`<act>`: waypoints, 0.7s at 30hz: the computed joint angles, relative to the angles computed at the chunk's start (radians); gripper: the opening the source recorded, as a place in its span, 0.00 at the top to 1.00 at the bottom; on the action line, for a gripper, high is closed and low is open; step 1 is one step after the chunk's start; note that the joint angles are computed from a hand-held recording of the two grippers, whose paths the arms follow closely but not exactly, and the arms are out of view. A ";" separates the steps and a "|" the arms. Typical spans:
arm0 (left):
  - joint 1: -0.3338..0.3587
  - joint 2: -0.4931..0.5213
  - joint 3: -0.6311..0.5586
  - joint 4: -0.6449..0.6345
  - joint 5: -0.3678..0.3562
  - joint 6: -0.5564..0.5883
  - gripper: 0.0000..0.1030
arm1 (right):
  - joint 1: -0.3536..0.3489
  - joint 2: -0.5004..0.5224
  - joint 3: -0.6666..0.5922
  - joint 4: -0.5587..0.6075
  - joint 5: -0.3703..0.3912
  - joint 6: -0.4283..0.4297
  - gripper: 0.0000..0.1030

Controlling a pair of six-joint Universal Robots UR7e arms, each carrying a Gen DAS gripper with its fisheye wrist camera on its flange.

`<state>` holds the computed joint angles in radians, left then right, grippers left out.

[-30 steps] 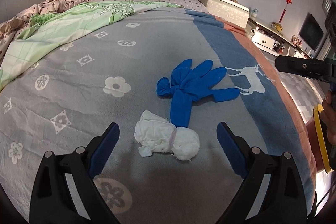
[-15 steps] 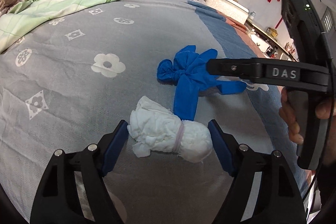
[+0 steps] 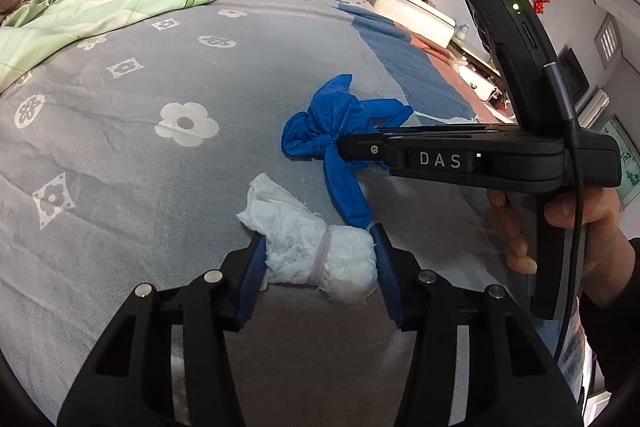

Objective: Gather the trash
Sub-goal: 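Grasp the white sock with the left tool while the right tool grasps the blue gloves, then carry the white sock and blue gloves over the yellow-rimmed bin with both tools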

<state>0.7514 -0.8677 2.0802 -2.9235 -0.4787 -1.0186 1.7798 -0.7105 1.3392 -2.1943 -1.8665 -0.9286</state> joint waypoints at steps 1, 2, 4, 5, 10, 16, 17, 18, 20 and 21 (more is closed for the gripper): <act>-0.001 -0.001 0.002 -0.003 0.000 0.001 0.54 | -0.001 -0.002 -0.004 0.007 0.007 0.010 0.89; -0.004 -0.003 0.008 -0.005 0.001 -0.003 0.54 | -0.002 -0.003 -0.011 0.019 0.018 0.021 0.90; -0.006 -0.006 0.009 -0.001 0.002 -0.008 0.55 | -0.002 -0.011 -0.013 0.022 0.034 0.034 0.92; -0.009 -0.010 0.013 0.005 0.005 -0.014 0.55 | -0.003 -0.017 -0.015 0.028 0.043 0.038 0.92; -0.026 -0.028 0.010 0.061 0.033 -0.051 0.55 | -0.007 -0.063 -0.020 0.050 0.093 0.058 0.93; -0.076 -0.072 -0.014 0.226 0.096 -0.143 0.56 | -0.012 -0.147 -0.019 0.082 0.172 0.081 0.93; -0.086 -0.079 -0.021 0.253 0.107 -0.157 0.56 | -0.014 -0.161 -0.023 0.092 0.187 0.087 0.93; -0.097 -0.086 -0.029 0.286 0.117 -0.174 0.56 | -0.015 -0.177 -0.022 0.096 0.202 0.091 0.93; -0.120 -0.098 -0.053 0.376 0.141 -0.218 0.56 | -0.017 -0.212 -0.018 0.102 0.228 0.093 0.93; -0.132 -0.102 -0.068 0.423 0.153 -0.240 0.56 | -0.019 -0.230 -0.018 0.106 0.242 0.096 0.93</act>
<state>0.6198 -0.9696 2.0119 -2.5006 -0.3261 -1.2585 1.7612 -0.9402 1.3215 -2.0884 -1.6249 -0.8330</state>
